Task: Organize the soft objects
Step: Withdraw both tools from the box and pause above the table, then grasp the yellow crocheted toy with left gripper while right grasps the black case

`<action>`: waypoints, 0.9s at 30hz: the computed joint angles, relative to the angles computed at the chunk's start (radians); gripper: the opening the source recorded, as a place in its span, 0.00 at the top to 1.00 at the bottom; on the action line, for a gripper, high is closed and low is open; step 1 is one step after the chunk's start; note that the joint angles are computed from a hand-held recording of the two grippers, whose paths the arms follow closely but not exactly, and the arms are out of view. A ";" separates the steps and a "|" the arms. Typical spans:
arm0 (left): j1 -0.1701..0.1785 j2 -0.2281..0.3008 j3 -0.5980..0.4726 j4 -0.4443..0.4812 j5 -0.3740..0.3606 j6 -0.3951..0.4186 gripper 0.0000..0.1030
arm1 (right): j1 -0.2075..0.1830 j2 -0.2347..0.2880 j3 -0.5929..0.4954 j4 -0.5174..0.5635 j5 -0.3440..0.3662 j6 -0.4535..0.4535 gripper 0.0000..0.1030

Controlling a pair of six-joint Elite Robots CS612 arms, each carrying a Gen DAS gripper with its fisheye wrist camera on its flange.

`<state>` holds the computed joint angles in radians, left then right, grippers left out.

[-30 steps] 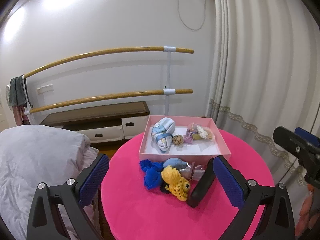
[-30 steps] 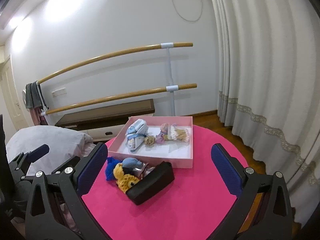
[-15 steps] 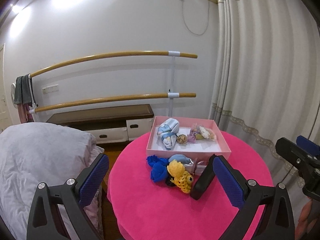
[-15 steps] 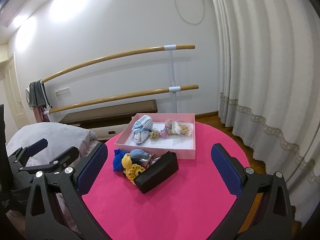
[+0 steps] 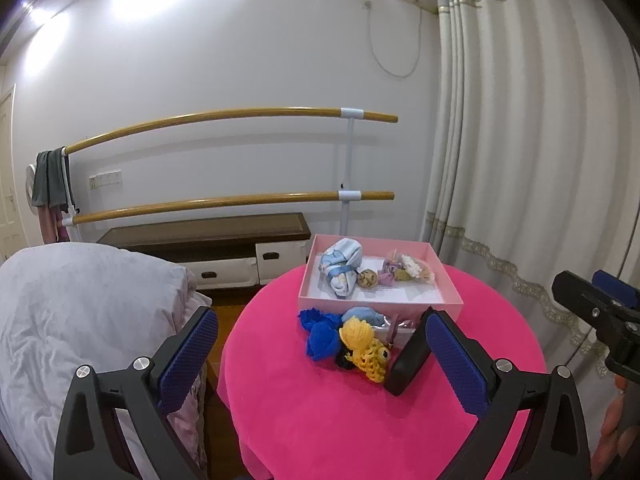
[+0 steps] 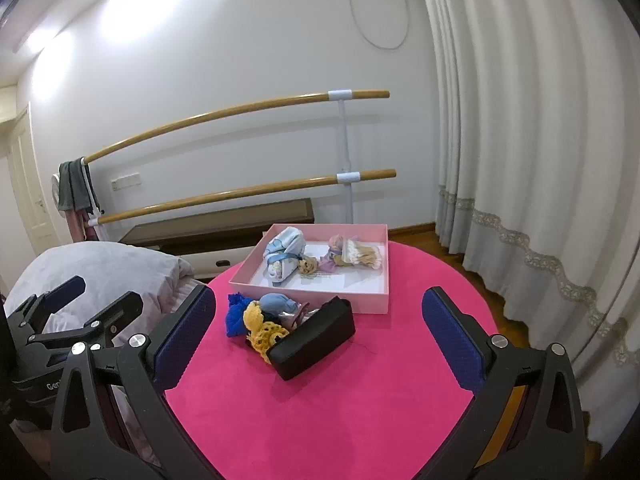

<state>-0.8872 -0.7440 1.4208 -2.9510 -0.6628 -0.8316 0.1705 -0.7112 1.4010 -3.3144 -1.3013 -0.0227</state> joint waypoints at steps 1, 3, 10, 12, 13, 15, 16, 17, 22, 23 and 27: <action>0.001 0.001 -0.001 -0.002 -0.001 0.001 0.00 | 0.000 0.000 0.000 0.000 0.001 -0.001 0.00; 0.002 0.001 -0.001 -0.004 -0.003 0.002 0.00 | 0.000 0.000 -0.001 0.002 0.001 -0.003 0.00; 0.012 0.012 -0.008 0.018 -0.038 -0.007 0.00 | -0.003 0.007 -0.011 0.026 0.000 -0.008 0.00; 0.021 0.018 -0.015 0.028 -0.067 -0.013 0.00 | -0.005 0.013 -0.020 0.048 -0.002 -0.008 0.00; 0.026 0.024 -0.023 0.037 -0.085 -0.016 0.00 | -0.005 0.017 -0.025 0.062 -0.005 -0.006 0.00; 0.035 0.032 -0.035 0.052 -0.114 -0.023 0.00 | -0.007 0.025 -0.037 0.090 -0.005 0.000 0.00; 0.040 0.038 -0.043 0.063 -0.130 -0.025 0.00 | -0.009 0.030 -0.044 0.107 -0.004 0.004 0.00; 0.047 0.046 -0.057 0.080 -0.152 -0.030 0.00 | -0.010 0.034 -0.050 0.123 -0.004 0.008 0.00; 0.075 0.085 -0.114 0.136 -0.223 -0.042 0.00 | -0.013 0.057 -0.080 0.190 -0.010 0.013 0.00; 0.081 0.095 -0.129 0.150 -0.236 -0.046 0.00 | -0.014 0.064 -0.089 0.207 -0.011 0.012 0.00; 0.101 0.128 -0.179 0.205 -0.280 -0.063 0.01 | -0.015 0.087 -0.120 0.269 -0.003 0.017 0.00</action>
<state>-0.7866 -0.6159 1.2419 -2.7460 -0.9426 -0.8944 0.1560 -0.6244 1.2808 -3.0454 -1.3044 -0.0060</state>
